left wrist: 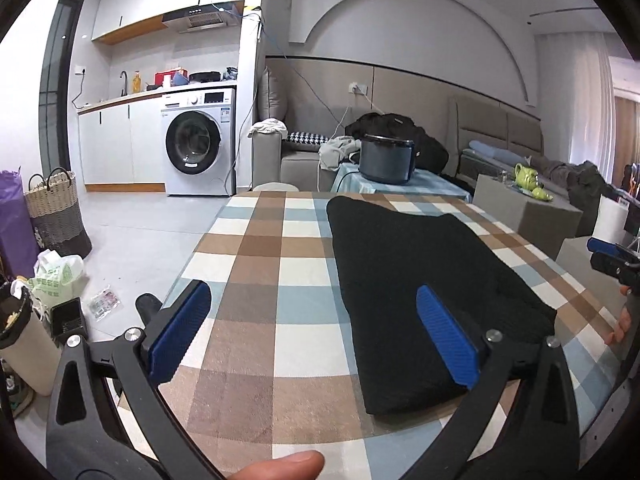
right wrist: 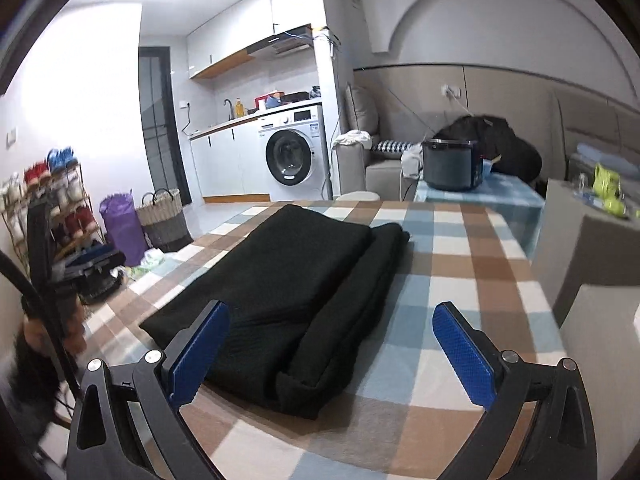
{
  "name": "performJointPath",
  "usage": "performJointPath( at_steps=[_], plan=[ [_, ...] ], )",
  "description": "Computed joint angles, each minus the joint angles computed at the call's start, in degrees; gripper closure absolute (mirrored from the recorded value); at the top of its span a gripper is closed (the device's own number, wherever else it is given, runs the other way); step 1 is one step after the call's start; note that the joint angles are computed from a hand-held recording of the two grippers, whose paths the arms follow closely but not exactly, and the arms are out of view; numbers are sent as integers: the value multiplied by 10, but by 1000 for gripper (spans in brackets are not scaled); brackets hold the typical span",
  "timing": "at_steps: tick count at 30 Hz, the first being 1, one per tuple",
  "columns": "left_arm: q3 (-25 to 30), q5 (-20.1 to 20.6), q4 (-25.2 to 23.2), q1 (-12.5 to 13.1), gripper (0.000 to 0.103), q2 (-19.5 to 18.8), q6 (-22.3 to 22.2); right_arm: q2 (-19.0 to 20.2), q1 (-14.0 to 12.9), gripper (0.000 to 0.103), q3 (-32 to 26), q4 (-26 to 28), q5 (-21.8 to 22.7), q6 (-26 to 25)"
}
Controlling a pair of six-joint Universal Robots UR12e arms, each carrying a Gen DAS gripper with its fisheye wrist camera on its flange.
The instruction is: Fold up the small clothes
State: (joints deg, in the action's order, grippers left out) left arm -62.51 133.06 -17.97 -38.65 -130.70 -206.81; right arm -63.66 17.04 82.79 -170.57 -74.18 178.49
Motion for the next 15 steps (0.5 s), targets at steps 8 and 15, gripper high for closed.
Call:
performJointPath(
  at_steps=[8,15],
  plan=[
    [-8,-13,6,6,1,-1,-6,9,-5,0,8,-38,19,9],
    [-10,-22,14,8,1,-4,-6,11,-4,0,15,-59,22,4]
  ],
)
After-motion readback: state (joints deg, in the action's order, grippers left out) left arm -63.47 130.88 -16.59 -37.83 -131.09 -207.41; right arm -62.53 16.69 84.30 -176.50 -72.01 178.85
